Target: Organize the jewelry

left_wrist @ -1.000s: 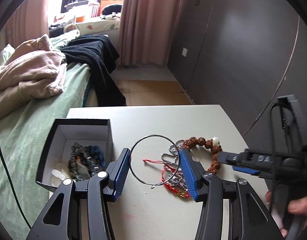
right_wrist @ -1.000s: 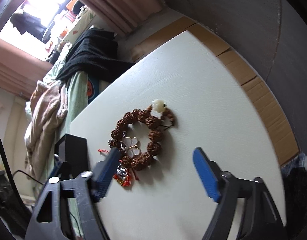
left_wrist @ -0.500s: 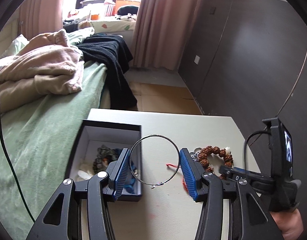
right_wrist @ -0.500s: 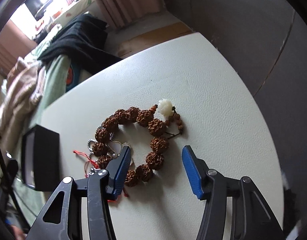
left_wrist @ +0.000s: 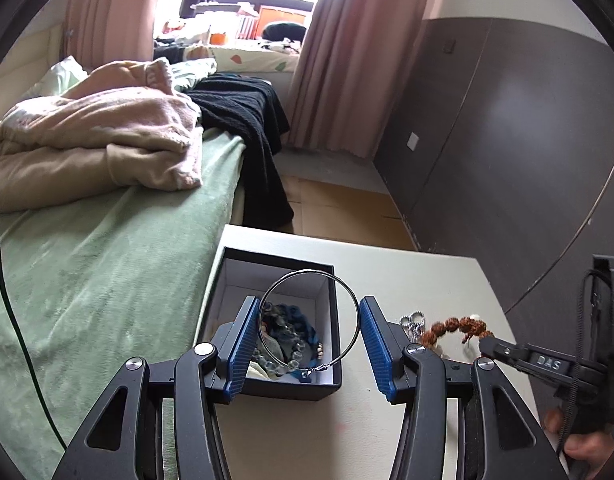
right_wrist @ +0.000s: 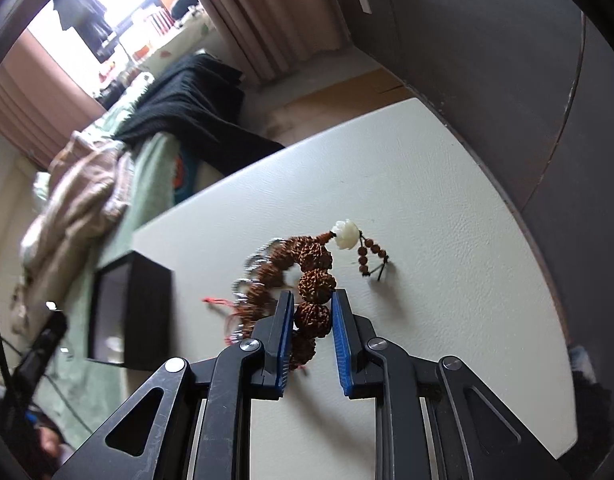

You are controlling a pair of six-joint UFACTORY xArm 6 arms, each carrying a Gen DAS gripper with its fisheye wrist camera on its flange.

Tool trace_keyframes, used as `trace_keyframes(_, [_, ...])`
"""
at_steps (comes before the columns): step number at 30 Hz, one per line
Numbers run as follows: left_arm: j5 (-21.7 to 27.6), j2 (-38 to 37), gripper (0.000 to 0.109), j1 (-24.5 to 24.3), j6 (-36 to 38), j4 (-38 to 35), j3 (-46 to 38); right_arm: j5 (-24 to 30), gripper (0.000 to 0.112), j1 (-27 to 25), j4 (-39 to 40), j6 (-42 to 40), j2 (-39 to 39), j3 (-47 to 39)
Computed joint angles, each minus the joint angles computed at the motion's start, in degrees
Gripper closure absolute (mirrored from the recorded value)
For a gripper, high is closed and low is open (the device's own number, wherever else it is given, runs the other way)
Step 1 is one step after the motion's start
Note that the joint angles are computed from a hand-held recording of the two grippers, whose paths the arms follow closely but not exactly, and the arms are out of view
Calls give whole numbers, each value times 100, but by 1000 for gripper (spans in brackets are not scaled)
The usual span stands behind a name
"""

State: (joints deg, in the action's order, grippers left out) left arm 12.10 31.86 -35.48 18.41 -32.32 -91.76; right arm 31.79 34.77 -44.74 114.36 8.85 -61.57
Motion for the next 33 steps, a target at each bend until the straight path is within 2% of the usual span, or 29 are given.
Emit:
trace_keyframes(5, [-86, -36, 57, 21, 452, -665, -23, -9, 92, 135, -495, 524, -67, -104])
trace_keyframes(8, [17, 29, 56, 52, 494, -826, -156, 24, 92, 200, -708, 607, -6, -292])
trace_keyframes(10, [119, 104, 50, 87, 391, -866, -290, 12, 92, 229, -776, 591, 60, -409])
trace_keyframes(12, [108, 95, 33, 96, 392, -972, -299, -82, 92, 225, -845, 593, 124, -491])
trace_keyframes(15, [-101, 48, 25, 85, 445, -1115, -238, -158, 92, 222, -886, 530, 246, -643])
trace_keyframes(22, [-14, 27, 24, 202, 269, -1123, -257, -545, 92, 154, -1481, 850, 448, -886])
trace_keyframes(26, [32, 36, 24, 290, 134, -1116, -288, -921, 92, 73, -2228, 1416, 610, -1138])
trace_keyframes(30, [64, 9, 24, 357, 177, -1273, -279, -1315, 92, 8, -3399, 2377, 889, -1605])
trace_keyframes(33, [88, -10, 24, 400, 233, -1377, -280, -1387, 92, 40, -3636, 2466, 1136, -1963])
